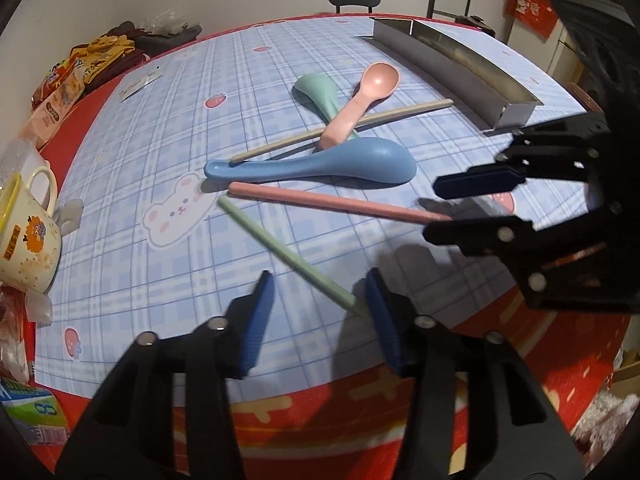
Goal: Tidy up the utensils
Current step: 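Lower the right gripper onto the pink chopstick and close on it, then grasp the green chopstick with the left gripper while the right holds the pink chopstick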
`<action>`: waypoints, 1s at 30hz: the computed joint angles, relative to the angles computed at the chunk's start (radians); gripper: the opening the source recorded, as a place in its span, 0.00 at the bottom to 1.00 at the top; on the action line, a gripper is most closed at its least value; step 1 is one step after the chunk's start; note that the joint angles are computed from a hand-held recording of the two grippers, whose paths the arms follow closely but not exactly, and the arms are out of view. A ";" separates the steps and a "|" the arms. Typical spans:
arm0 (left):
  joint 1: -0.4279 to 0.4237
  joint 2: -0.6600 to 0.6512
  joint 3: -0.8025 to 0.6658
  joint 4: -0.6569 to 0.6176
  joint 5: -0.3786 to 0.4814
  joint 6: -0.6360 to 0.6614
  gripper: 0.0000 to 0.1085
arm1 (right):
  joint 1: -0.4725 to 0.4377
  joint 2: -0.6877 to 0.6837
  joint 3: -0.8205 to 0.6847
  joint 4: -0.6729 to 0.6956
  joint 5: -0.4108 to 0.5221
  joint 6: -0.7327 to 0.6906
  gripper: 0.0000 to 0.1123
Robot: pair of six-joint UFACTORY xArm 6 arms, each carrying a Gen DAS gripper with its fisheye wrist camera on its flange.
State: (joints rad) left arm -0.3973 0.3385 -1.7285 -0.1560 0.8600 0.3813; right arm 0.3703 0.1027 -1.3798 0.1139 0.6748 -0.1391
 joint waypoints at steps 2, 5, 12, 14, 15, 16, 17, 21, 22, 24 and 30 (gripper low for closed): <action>0.010 -0.007 0.008 -0.010 0.001 0.023 0.33 | 0.002 0.015 -0.017 -0.003 0.006 -0.002 0.23; 0.028 -0.016 0.017 -0.019 0.004 0.047 0.21 | 0.003 0.032 -0.035 0.003 0.012 -0.005 0.17; 0.071 0.010 -0.020 -0.034 0.019 0.056 0.10 | 0.005 0.045 -0.049 0.026 0.009 -0.006 0.07; 0.078 0.016 -0.025 -0.029 0.013 0.039 0.10 | 0.009 0.049 -0.055 0.011 0.010 0.012 0.07; 0.078 0.012 -0.019 -0.027 0.005 0.036 0.12 | 0.013 0.048 -0.053 -0.012 0.007 0.024 0.07; 0.076 0.005 -0.004 -0.016 -0.012 0.030 0.12 | 0.017 0.046 -0.049 -0.037 0.003 0.037 0.07; 0.072 -0.008 0.022 -0.003 -0.039 0.029 0.13 | 0.024 0.044 -0.045 -0.072 -0.003 0.057 0.07; 0.063 -0.043 0.094 0.024 -0.122 0.021 0.14 | 0.032 0.042 -0.033 -0.117 -0.028 0.090 0.07; 0.065 -0.045 0.099 0.016 -0.127 0.025 0.14 | 0.032 0.043 -0.032 -0.118 -0.033 0.089 0.07; 0.069 -0.048 0.106 -0.006 -0.135 0.042 0.14 | 0.032 0.048 -0.035 -0.122 -0.040 0.089 0.07; 0.070 -0.053 0.131 -0.040 -0.180 0.075 0.14 | 0.038 0.065 -0.045 -0.156 -0.065 0.113 0.07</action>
